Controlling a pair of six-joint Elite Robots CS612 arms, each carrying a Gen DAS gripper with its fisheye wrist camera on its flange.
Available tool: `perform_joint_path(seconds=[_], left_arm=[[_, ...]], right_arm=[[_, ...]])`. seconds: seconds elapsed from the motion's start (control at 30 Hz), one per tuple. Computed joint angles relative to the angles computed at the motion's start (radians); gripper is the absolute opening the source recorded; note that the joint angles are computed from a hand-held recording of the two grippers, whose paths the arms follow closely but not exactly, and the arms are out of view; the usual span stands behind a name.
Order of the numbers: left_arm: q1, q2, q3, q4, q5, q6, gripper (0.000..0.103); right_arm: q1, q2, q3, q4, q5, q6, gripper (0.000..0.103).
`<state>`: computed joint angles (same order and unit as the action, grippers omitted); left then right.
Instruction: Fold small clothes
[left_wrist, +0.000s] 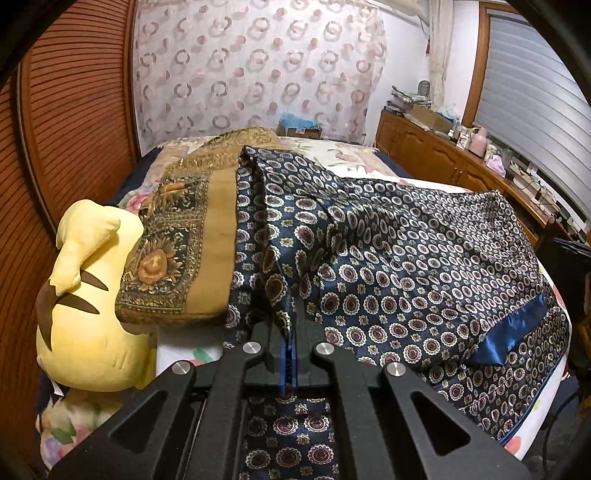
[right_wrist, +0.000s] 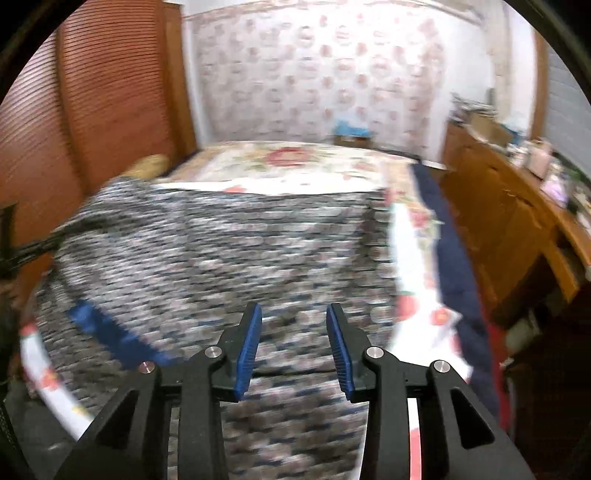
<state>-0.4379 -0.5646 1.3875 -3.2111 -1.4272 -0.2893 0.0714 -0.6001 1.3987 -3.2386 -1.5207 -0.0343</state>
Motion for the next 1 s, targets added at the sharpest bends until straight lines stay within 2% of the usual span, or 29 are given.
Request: perform_joint_path(seconds=[0.2, 0.47, 0.5, 0.53, 0.6, 0.63, 0.7, 0.8, 0.97, 1.0], left_arm=[[0.000, 0.003, -0.005, 0.026, -0.011, 0.001, 0.002], [0.001, 0.008, -0.011, 0.038, -0.020, 0.009, 0.002], [0.000, 0.008, -0.010, 0.030, -0.019, 0.014, 0.002], [0.001, 0.007, -0.005, 0.011, -0.025, 0.014, 0.002], [0.001, 0.004, 0.001, -0.018, -0.028, 0.008, 0.002], [-0.001, 0.001, 0.007, -0.038, -0.012, 0.005, 0.001], [0.000, -0.005, 0.011, -0.054, -0.005, 0.004, 0.001], [0.000, -0.013, 0.018, -0.075, -0.003, 0.004, 0.001], [0.003, -0.034, 0.044, -0.092, -0.016, -0.002, 0.001], [0.004, -0.038, 0.051, -0.098, -0.018, -0.005, 0.001]], right_arm=[[-0.016, 0.052, -0.074, 0.128, -0.014, 0.069, 0.038], [-0.024, 0.096, -0.131, 0.145, 0.004, 0.100, 0.038], [-0.024, 0.103, -0.137, 0.137, 0.013, 0.094, 0.033], [-0.025, 0.086, -0.111, 0.121, 0.018, 0.084, 0.018], [-0.018, 0.078, -0.093, 0.082, -0.019, 0.065, 0.006], [-0.018, 0.069, -0.079, 0.063, -0.010, 0.054, 0.003], [-0.014, 0.055, -0.058, 0.021, -0.007, 0.054, 0.002], [-0.017, 0.032, -0.024, -0.036, 0.035, 0.070, 0.001], [-0.023, -0.015, 0.045, -0.073, 0.110, 0.081, 0.001], [-0.020, -0.025, 0.062, -0.074, 0.103, 0.073, 0.001]])
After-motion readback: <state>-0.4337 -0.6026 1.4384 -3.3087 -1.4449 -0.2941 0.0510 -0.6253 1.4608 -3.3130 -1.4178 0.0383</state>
